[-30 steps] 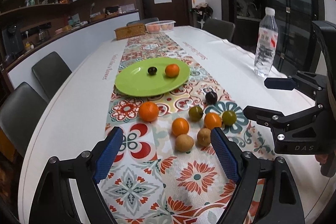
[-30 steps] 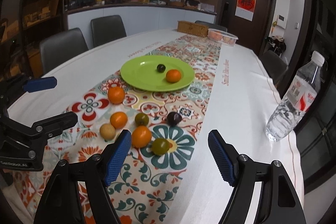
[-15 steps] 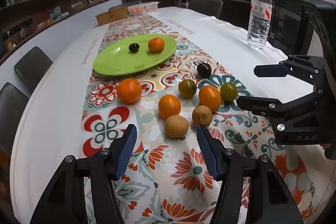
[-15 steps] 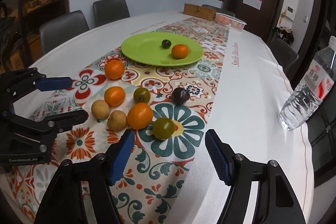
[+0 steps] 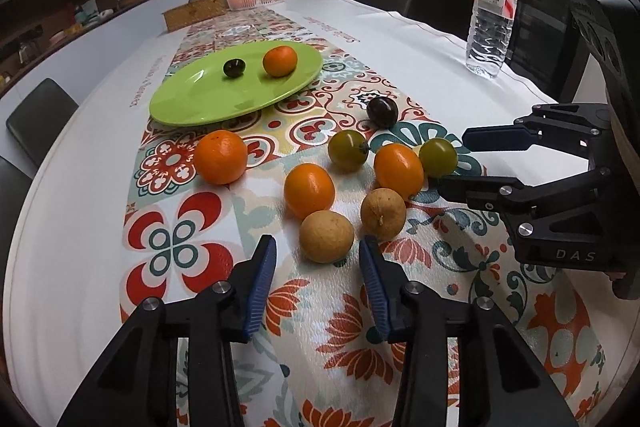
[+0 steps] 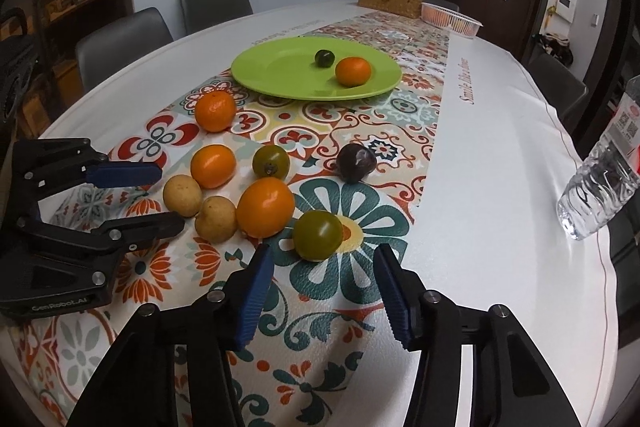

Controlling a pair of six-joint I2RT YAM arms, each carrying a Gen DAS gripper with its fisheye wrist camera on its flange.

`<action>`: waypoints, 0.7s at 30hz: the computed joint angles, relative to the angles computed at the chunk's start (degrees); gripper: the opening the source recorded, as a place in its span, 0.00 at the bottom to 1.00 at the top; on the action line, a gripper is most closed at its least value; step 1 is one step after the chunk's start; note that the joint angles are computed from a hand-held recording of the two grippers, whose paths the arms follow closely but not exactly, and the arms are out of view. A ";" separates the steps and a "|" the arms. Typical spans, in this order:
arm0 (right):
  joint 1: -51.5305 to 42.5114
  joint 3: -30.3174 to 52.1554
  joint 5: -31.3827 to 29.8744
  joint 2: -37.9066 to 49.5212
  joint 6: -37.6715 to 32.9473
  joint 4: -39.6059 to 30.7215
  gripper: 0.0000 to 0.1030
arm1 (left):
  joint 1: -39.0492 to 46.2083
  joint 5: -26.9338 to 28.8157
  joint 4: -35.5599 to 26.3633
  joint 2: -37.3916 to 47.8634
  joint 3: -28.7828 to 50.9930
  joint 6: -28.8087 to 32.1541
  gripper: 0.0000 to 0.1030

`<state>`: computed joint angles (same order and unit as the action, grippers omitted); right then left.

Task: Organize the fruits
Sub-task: 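Grasp the brown round fruit with the left tool while the right tool grasps the green plum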

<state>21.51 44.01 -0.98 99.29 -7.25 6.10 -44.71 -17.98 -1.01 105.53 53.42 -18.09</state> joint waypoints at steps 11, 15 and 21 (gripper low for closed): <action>-0.28 1.57 -1.06 1.60 -0.94 -0.32 0.41 | 0.87 2.22 -0.24 1.30 1.40 0.36 0.34; -0.40 2.06 -1.42 2.14 -1.04 -0.51 0.40 | 0.96 2.63 -0.32 1.39 1.61 0.30 0.32; -0.40 2.71 -1.97 2.84 -1.02 -0.72 0.36 | 1.17 3.10 -0.77 1.52 2.09 -0.03 0.28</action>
